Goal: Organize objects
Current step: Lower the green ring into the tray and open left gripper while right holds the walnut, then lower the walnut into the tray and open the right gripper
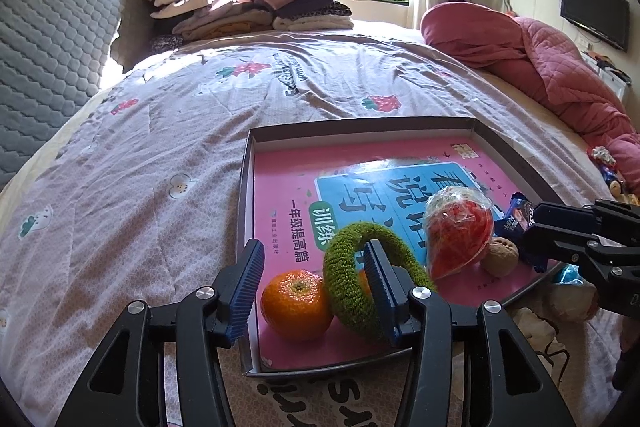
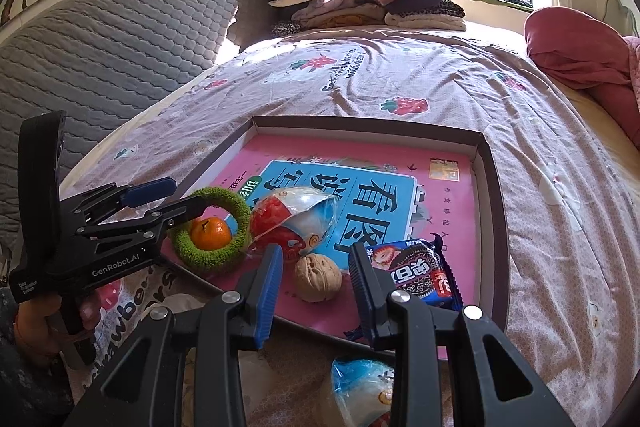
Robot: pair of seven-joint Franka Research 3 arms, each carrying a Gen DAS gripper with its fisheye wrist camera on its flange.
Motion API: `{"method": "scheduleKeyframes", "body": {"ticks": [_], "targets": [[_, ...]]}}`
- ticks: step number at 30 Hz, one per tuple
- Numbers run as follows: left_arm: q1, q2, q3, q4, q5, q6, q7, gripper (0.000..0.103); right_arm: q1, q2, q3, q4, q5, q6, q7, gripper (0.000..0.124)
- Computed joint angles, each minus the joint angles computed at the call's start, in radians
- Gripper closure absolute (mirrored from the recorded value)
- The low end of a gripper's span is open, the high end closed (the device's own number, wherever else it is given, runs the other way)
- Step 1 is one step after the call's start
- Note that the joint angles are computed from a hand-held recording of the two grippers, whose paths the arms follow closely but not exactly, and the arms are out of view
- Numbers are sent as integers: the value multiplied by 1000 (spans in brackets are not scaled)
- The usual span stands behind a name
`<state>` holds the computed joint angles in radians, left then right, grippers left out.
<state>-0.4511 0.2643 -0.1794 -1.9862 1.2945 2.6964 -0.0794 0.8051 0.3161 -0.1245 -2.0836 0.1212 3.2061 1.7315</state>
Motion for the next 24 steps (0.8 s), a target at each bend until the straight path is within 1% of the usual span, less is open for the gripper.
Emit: {"method": "scheduleKeyframes", "body": {"ticks": [3,5,7,8,9,10,11,14,16,19,24], "targets": [[0,-2,0,-1,3,2,-4,50,54,0,-56,-1,-16,1,13,90],[0,-3,-1,-1,-3,2,1,49,59,-1,-60,-1,-19,1,16,90],[1,-3,-2,-1,-8,7,6,45,59,-2,-61,-3,-20,2,18,90],[0,-5,-1,-2,-4,9,1,44,70,-2,-73,-3,-24,0,22,89],[-1,-8,-1,-3,0,8,-4,39,98,-1,-103,-2,-32,-2,32,89],[-3,-11,-1,-5,6,2,-11,37,125,2,-132,-1,-40,-2,43,89],[-3,-13,-1,-6,10,0,-16,37,139,2,-148,-1,-48,-1,49,87],[0,-19,-5,-9,10,3,-14,37,164,2,-175,-5,-61,3,62,86],[0,-24,-7,-11,13,2,-18,36,166,1,-177,-4,-64,2,61,85],[0,-30,-12,-11,14,-2,-18,33,207,2,-222,-4,-77,-1,79,84],[0,-43,-18,-16,25,-5,-30,31,225,-2,-242,-7,-91,-2,96,81]]}}
